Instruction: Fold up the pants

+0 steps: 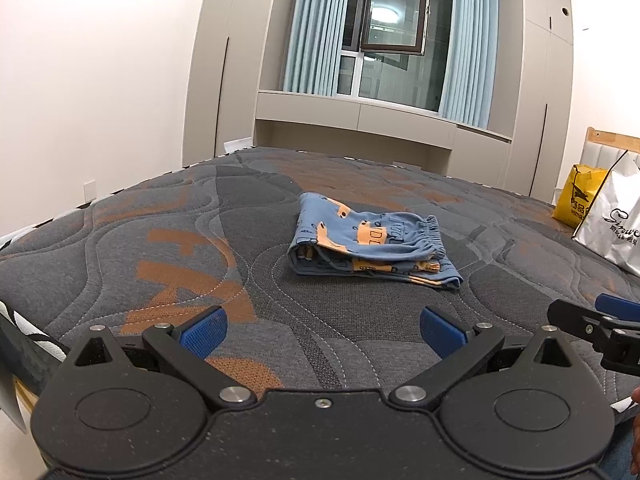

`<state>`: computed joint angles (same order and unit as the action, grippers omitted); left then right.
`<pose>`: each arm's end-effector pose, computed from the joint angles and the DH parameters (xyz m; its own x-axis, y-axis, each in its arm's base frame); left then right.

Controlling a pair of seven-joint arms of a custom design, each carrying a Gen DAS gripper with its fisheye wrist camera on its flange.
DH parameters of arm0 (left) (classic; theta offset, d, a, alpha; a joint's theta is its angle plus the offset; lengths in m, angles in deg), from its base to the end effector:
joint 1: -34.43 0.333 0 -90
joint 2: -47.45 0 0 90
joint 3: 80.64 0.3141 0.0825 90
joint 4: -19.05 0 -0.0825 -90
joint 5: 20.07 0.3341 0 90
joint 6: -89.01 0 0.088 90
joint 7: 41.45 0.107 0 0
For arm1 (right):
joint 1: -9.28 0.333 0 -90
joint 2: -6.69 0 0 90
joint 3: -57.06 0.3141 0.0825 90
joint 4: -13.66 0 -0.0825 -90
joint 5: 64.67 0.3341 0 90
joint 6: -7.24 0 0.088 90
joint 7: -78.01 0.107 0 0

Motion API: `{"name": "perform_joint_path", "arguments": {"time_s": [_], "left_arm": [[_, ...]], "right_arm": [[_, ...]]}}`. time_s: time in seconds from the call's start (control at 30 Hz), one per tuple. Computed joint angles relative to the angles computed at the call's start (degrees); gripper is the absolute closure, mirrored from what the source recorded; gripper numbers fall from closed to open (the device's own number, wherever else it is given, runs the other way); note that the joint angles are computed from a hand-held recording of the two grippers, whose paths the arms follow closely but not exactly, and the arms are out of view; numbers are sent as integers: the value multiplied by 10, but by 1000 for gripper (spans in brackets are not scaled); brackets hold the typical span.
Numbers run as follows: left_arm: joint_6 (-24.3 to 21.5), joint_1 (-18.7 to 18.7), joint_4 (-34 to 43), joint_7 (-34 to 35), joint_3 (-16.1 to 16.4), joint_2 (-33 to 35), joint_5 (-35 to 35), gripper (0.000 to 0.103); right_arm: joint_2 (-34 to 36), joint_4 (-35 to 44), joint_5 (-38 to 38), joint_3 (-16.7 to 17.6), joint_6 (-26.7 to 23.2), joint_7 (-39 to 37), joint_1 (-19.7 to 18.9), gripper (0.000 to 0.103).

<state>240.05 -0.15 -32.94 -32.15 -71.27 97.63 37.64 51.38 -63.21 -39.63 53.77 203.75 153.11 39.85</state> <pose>0.6609 -0.4032 0.4668 0.0690 -0.9908 0.1164 -0.3716 -0.1338 -0.9187 0.6622 0.3054 0.4442 0.3250 -0.9423 -0.0804 -0.2875 -0.0174 -0.9576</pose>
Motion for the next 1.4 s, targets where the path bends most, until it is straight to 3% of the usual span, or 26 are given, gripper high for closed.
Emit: {"name": "perform_joint_path", "arguments": {"time_s": [0.37, 0.7, 1.4], "left_arm": [[-24, 1, 19, 13, -2, 11, -16, 1], [0, 7, 11, 12, -2, 12, -19, 1], [-11, 14, 65, 70, -4, 48, -61, 1]], "right_arm": [[-3, -5, 3, -4, -2, 0, 1, 0], [-1, -3, 0, -4, -5, 2, -1, 0], [23, 33, -2, -54, -40, 34, 26, 0]]}}
